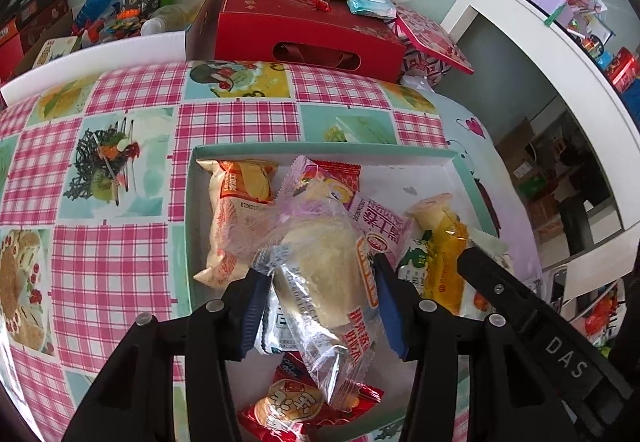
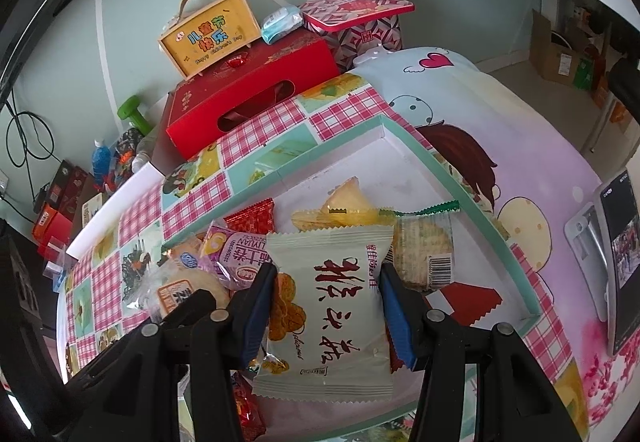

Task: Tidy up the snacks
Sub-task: 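Open the left tool to drop the bun while the right tool releases the pastry pack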

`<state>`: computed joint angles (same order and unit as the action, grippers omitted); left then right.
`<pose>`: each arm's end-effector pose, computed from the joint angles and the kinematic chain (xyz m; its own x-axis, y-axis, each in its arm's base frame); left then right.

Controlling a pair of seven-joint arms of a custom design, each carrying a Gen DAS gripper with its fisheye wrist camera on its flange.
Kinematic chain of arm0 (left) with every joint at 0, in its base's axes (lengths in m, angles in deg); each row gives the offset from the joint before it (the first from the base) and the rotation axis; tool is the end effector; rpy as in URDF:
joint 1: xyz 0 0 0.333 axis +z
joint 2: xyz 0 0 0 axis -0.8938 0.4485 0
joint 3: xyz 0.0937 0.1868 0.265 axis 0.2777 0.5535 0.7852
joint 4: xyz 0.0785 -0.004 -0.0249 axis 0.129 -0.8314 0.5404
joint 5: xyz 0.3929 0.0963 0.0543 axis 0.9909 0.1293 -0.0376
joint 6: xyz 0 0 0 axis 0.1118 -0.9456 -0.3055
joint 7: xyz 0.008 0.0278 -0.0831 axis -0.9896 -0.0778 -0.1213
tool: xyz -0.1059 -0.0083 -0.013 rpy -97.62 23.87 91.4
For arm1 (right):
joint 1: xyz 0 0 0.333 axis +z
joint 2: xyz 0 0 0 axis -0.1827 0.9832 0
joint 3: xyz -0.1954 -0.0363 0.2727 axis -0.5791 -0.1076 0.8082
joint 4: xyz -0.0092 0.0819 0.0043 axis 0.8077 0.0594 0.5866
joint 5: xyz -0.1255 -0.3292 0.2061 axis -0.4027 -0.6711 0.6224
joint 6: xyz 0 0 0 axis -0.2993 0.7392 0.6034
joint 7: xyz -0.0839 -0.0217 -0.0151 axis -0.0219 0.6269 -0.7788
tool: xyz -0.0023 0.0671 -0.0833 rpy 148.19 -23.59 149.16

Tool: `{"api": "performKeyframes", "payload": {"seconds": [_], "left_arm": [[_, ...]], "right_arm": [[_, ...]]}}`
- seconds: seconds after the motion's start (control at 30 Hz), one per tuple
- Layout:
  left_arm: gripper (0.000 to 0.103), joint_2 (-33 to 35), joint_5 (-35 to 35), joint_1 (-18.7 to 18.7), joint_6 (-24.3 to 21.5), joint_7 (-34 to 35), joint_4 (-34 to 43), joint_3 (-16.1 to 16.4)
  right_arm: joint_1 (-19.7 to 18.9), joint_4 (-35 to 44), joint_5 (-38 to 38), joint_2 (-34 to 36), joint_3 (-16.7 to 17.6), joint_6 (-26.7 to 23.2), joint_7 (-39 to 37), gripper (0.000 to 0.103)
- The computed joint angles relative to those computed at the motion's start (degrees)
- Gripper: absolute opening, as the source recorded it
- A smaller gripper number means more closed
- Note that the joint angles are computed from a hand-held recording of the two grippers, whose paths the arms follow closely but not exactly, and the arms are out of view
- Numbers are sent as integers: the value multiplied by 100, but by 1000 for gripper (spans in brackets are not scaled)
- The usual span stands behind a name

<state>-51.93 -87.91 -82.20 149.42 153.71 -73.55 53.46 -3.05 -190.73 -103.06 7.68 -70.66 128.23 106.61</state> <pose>0.4390 -0.1869 0.4172 -0.2432 -0.9144 0.3237 -0.8946 0.0824 -0.4392 0.3777 0.1645 0.4369 -0.4737 -0.8516 -0.2244 -0.6948 0.5180 -0.4989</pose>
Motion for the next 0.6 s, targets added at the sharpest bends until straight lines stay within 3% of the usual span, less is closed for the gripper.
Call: {"api": "performKeyframes", "payload": {"seconds": [0.13, 0.3, 0.6], "left_arm": [[64, -63, 58, 37, -57, -116, -24, 18], [65, -218, -126, 16, -164, -3, -55, 101], [67, -570, 548, 293, -220, -633, -183, -1]], "right_arm": [[8, 0, 12, -10, -7, -60, 11, 55], [28, 20, 1, 0, -4, -122, -10, 55], [88, 82, -58, 28, -9, -272, -91, 55]]}}
